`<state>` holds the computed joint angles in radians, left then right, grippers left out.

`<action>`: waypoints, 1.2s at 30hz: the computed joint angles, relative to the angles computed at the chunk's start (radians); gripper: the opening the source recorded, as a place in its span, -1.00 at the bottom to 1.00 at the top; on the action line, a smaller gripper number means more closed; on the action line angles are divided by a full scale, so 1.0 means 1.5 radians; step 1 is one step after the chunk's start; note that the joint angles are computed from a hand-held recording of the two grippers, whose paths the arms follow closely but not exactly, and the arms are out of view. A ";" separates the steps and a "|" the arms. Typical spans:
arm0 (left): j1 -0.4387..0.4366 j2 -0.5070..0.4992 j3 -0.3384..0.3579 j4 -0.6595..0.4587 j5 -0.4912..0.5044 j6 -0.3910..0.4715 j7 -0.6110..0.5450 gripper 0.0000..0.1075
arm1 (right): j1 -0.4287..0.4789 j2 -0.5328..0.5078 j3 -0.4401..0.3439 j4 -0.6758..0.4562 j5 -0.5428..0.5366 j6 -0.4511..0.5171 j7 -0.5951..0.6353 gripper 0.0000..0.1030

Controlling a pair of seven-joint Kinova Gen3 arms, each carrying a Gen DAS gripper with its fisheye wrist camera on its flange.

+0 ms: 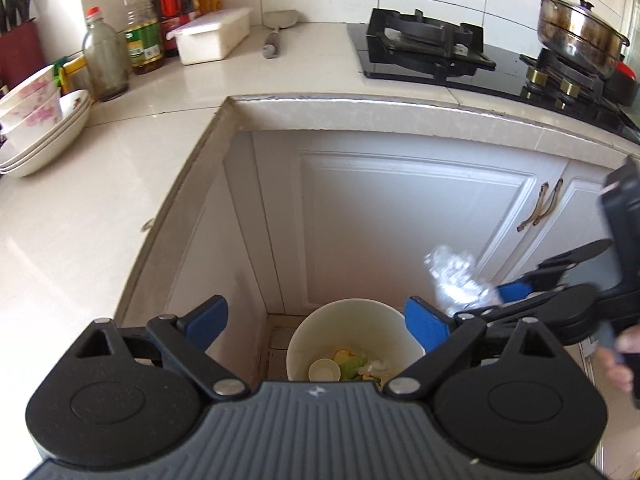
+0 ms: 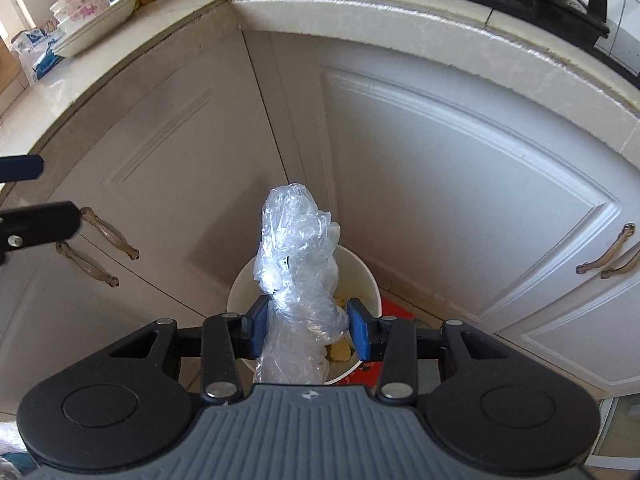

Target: Collect trash

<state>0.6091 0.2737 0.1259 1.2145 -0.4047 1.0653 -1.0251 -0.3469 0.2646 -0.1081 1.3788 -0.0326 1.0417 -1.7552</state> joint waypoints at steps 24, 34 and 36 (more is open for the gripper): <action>0.028 -0.027 0.012 0.051 -0.092 0.005 0.091 0.89 | -0.081 0.174 0.022 -0.034 0.083 -0.041 -0.023 0.75; 0.049 0.017 0.008 0.024 -0.116 0.033 0.060 0.89 | -0.083 0.112 0.027 -0.027 0.096 0.006 -0.068 1.00; 0.045 0.031 0.005 0.005 -0.091 0.050 0.048 0.89 | -0.097 0.106 0.031 -0.043 0.110 0.034 -0.094 1.00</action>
